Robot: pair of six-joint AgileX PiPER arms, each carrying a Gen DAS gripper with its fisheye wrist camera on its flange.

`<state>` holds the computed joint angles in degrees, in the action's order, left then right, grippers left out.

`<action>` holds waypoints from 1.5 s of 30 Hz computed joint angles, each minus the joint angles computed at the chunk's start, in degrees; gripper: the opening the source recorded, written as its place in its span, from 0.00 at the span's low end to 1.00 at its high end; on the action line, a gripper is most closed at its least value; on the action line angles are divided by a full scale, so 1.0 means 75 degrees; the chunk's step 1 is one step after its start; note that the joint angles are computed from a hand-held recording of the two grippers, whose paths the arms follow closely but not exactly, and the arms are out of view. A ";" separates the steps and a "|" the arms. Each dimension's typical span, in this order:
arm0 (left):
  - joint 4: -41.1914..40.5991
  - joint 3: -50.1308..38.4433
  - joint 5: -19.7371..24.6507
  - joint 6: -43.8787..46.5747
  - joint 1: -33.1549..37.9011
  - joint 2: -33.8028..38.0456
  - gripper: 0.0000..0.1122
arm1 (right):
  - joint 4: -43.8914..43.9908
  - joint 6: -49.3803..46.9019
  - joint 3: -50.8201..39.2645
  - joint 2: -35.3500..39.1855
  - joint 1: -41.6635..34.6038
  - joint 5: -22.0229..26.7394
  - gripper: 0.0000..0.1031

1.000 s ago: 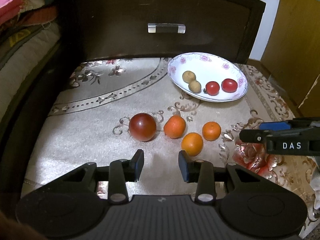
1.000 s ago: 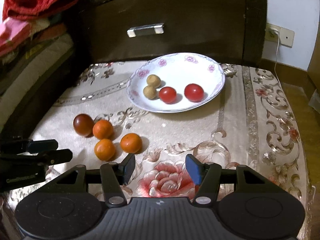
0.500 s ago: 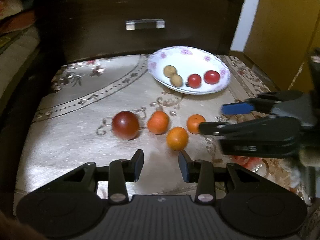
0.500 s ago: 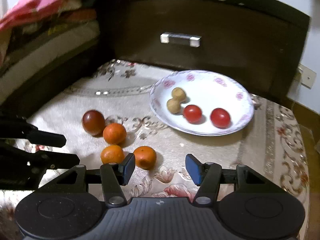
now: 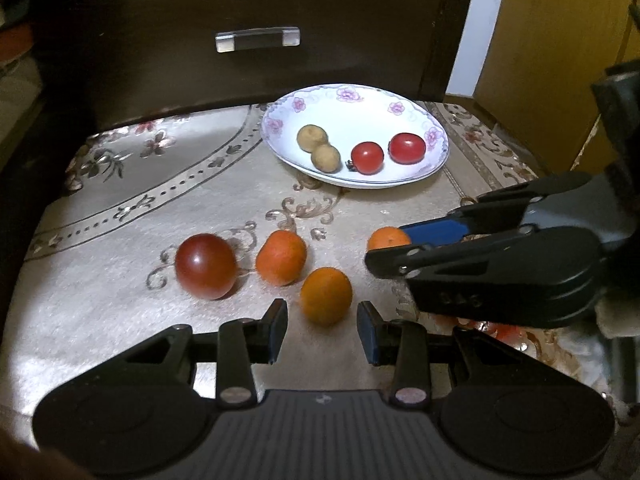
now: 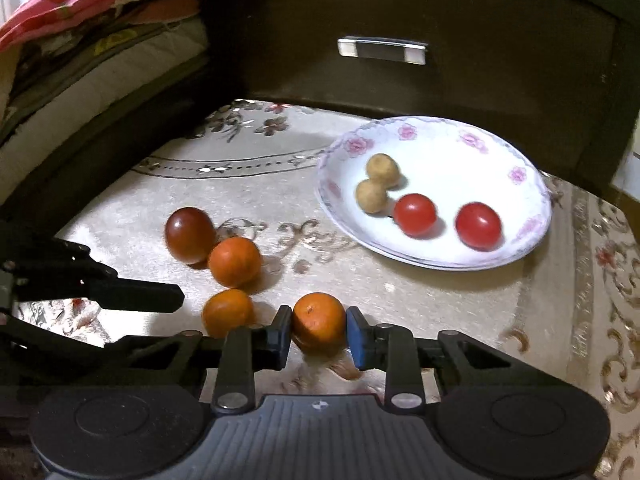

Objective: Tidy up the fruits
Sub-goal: 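Grasp a small orange with the right tool while the left tool grasps another orange, then carry both held oranges with the left and right tools over the bowl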

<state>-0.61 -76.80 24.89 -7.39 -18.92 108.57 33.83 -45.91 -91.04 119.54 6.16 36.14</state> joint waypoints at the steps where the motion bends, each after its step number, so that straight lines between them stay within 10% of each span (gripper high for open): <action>1: 0.0019 -0.0032 -0.0065 0.0003 -0.0032 0.0056 0.39 | -0.0062 0.0104 -0.0001 -0.0013 -0.0022 -0.0005 0.24; 14: 0.1574 -0.0120 -0.0290 -0.1290 -0.0334 0.0413 0.33 | -0.1455 0.1368 0.0506 -0.0366 0.0178 -0.0642 0.24; 29: 0.3945 0.0706 0.1474 -0.4335 -0.0863 -0.0662 0.33 | -0.2226 0.1233 0.1627 -0.1218 0.0496 -0.0859 0.24; 45: 0.3934 0.0740 0.1325 -0.4030 -0.0969 -0.0524 0.33 | -0.1920 0.0569 0.1971 -0.1401 0.0478 -0.0754 0.25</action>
<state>28.89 -71.25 34.83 -37.62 -26.19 104.64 19.43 -41.64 -76.26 109.03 9.74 30.48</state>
